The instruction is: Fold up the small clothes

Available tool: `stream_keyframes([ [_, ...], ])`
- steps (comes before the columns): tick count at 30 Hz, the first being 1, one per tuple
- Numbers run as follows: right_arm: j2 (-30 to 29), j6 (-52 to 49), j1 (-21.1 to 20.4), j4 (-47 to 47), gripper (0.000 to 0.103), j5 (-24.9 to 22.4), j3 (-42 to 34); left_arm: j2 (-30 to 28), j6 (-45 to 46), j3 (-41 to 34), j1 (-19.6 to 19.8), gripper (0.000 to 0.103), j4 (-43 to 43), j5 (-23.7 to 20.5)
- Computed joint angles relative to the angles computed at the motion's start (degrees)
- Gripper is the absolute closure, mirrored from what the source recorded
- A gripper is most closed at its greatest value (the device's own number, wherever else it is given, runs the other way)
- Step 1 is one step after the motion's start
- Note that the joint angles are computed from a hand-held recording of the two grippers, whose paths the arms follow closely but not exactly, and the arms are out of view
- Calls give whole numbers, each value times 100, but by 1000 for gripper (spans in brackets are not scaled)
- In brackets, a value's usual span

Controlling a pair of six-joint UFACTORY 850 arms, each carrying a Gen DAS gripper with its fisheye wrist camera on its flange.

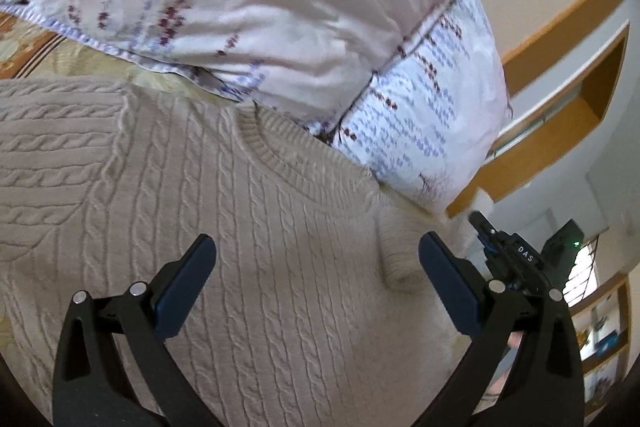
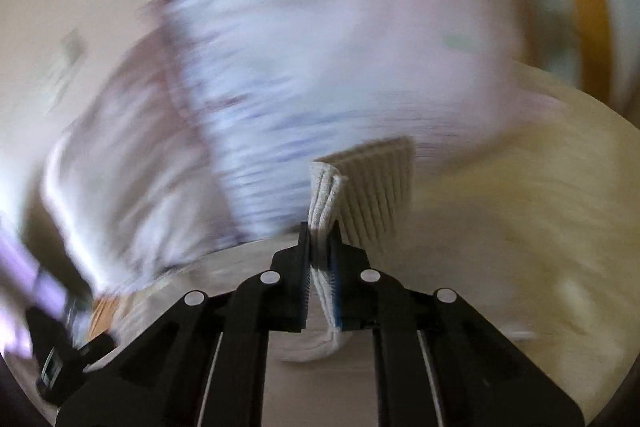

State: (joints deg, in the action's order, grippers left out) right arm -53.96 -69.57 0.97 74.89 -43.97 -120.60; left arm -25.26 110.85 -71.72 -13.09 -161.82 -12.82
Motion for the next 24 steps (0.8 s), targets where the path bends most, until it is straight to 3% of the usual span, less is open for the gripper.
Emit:
stream_keyframes([
  [2, -198, 184, 250, -682, 94, -534, -319, 54, -25, 99, 23, 2, -63, -134],
  [4, -612, 681, 491, -1627, 81, -1302, -915, 61, -509, 121, 47, 3, 350, -165],
  [6, -677, 824, 547, -1867, 71, -1511, -913, 39, -1054, 123, 63, 5, 834, -230],
  [8, -635, 949, 464, -1822, 47, -1554, -704, 6, -1654, 101, 82, 7, 1374, -271],
  [13, -1172, 2584, -152, -1447, 43, -2343, -1263, -189, -3278, -95, 133, 18, 2738, -401],
  [15, -1235, 3013, -366, -1182, 43, -2309, -1236, -296, -3696, -212, 147, 22, 2996, -414],
  [18, -1118, 3343, -655, -756, 43, -1872, -874, -518, -4187, -451, 165, 28, 3143, -326],
  [22, -957, 3354, -869, -345, 48, -1340, -526, -787, -5043, -758, 207, 35, 3563, -180],
  [24, -815, 3233, -914, -183, 51, -1136, -282, -854, -4959, -866, 207, 40, 3388, -27],
])
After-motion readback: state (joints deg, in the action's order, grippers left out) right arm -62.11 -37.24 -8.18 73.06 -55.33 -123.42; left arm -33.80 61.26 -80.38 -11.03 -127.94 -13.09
